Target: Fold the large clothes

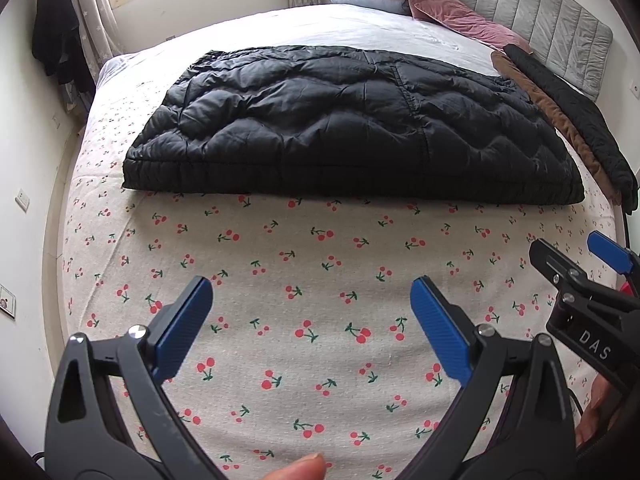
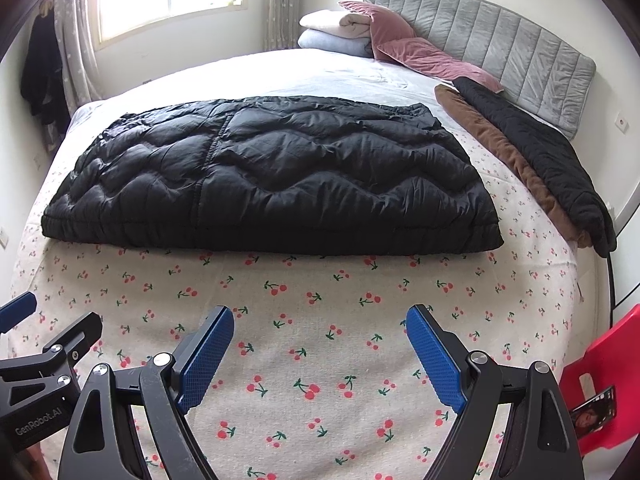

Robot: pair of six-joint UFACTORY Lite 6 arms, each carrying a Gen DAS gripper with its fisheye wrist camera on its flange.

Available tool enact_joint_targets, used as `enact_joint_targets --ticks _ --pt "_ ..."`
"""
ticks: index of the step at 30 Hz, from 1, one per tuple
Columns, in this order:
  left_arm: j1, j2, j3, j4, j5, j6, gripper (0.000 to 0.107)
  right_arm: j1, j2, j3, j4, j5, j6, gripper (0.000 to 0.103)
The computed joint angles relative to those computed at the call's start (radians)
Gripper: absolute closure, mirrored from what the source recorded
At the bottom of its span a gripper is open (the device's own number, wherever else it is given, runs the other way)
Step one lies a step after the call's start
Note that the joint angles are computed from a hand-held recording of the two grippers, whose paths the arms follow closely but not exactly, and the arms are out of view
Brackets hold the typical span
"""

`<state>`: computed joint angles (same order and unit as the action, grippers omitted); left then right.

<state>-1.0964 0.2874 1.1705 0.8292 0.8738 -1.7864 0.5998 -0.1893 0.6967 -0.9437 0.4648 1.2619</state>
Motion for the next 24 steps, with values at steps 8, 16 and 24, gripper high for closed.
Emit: enact_joint_targets --ticks 8,16,24 --pt "0.004 -0.005 -0.007 -0.004 0.001 0.004 0.008 -0.001 -0.01 -0.006 0.0 -0.003 -0.007 0.014" --pt "0.005 -0.001 -0.001 -0.008 0.005 0.009 0.008 -0.007 -0.016 -0.013 0.004 -0.007 -0.014 0.014" --pt "0.005 -0.002 -0.005 -0.011 -0.003 0.008 0.008 -0.003 -0.012 -0.013 0.004 -0.006 -0.016 0.014"
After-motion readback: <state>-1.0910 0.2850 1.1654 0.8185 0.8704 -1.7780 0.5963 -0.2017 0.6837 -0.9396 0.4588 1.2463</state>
